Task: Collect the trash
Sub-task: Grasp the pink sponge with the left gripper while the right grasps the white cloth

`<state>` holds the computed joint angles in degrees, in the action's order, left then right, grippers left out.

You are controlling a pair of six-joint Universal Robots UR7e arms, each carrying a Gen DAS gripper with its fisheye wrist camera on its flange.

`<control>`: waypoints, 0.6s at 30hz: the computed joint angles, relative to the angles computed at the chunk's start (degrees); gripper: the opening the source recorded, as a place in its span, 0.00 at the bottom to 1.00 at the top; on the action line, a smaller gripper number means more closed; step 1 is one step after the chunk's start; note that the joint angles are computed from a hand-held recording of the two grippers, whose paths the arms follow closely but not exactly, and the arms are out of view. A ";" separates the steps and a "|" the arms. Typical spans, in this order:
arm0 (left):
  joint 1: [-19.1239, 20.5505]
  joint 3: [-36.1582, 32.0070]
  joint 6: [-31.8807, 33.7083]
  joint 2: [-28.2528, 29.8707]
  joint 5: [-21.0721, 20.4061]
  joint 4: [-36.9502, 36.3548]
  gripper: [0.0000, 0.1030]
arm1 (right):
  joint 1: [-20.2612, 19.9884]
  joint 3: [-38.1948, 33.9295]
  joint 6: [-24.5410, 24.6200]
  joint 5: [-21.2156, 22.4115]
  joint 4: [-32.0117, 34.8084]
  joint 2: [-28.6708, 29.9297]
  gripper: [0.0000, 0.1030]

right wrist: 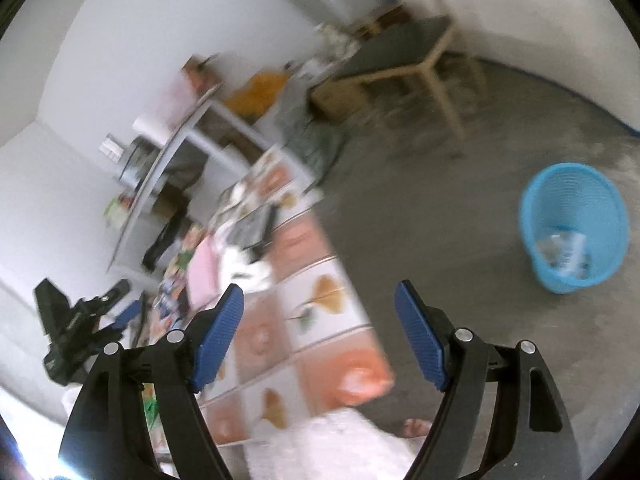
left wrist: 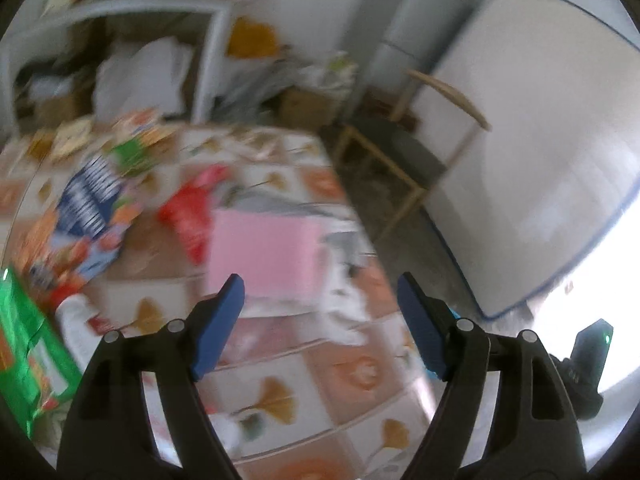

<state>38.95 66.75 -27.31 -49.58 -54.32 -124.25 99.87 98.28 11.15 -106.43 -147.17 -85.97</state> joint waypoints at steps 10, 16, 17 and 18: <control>4.87 -3.27 -5.30 -0.52 -2.37 2.77 0.74 | 2.75 -12.60 -0.45 5.75 7.46 14.56 0.74; 7.90 -11.41 -6.47 4.77 -8.11 8.75 0.75 | 3.17 -19.35 0.08 6.37 11.28 21.17 0.74; 8.69 -13.28 -7.87 5.94 -10.00 9.94 0.75 | 3.22 -20.21 0.17 5.96 11.85 21.95 0.74; 9.14 -14.66 -8.89 6.73 -10.98 10.95 0.75 | 3.45 -21.49 0.21 5.04 12.50 23.13 0.74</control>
<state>48.10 52.08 -36.20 -42.85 -65.31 -113.30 103.32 76.80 11.36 -101.39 -134.67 -62.85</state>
